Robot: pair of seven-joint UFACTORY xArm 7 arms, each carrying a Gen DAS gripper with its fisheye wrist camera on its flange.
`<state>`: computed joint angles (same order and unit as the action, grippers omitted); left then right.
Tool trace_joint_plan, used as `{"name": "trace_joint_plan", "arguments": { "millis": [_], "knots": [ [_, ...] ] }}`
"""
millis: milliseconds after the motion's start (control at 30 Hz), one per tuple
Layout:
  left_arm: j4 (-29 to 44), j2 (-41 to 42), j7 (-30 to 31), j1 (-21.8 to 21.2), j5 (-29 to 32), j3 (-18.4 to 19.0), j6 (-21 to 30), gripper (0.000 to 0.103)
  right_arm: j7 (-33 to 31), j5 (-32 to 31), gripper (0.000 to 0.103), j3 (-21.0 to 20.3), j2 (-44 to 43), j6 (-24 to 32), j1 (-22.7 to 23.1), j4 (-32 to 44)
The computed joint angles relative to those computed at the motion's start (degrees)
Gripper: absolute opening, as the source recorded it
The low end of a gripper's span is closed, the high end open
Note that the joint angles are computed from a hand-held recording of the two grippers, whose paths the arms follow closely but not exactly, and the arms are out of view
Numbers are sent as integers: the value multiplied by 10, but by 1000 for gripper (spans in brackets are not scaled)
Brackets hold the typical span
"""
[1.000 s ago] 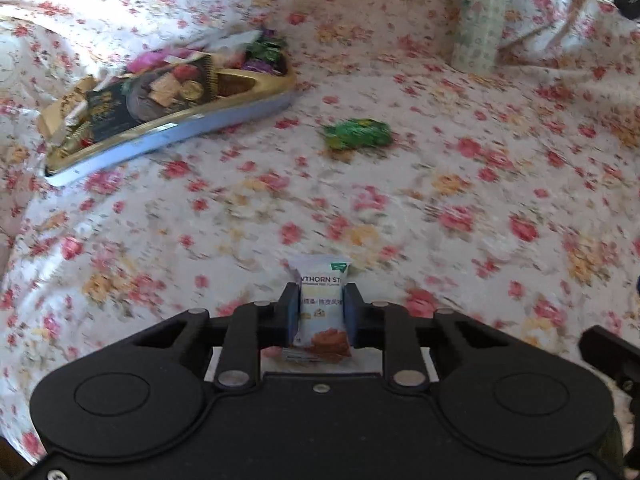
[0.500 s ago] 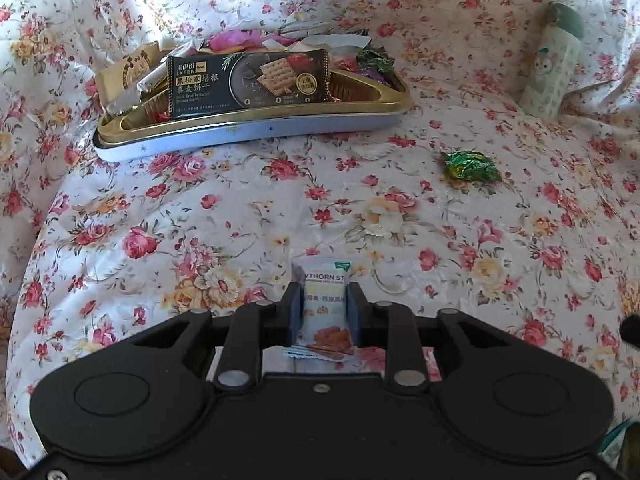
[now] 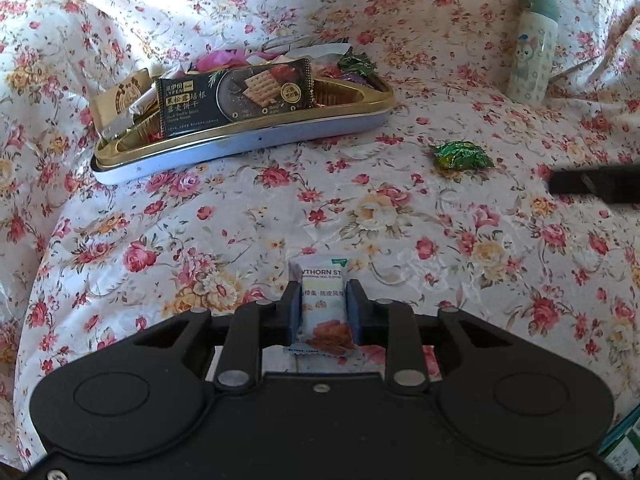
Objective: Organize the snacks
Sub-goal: 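Close right tool on green-wrapped candy while left tool holds hawthorn packet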
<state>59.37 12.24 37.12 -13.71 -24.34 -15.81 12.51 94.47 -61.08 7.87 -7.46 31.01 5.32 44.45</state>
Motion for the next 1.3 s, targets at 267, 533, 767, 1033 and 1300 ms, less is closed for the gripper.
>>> {"name": "trace_joint_plan", "arguments": {
  "millis": [267, 533, 767, 1033, 1300],
  "knots": [
    [4, 2, -6, -1, 6, 2, 7, 36, -60, 99, 65, -62, 132, -20, -13, 127],
    [3, 1, -6, 1, -3, -1, 4, 36, -181, 169, 62, -93, 189, 23, 15, 191],
    [3, 1, 3, 4, -16, -4, 6, 36, -310, 252, 62, -76, 106, -23, 11, 88],
    [4, 1, -1, 1, -17, -1, 6, 36, -176, 187, 69, -56, 62, -124, -19, 28],
    [6, 3, -8, 0, -14, 0, 9, 36, -69, 99, 75, -74, 141, -92, 10, 117]
  ]
}}
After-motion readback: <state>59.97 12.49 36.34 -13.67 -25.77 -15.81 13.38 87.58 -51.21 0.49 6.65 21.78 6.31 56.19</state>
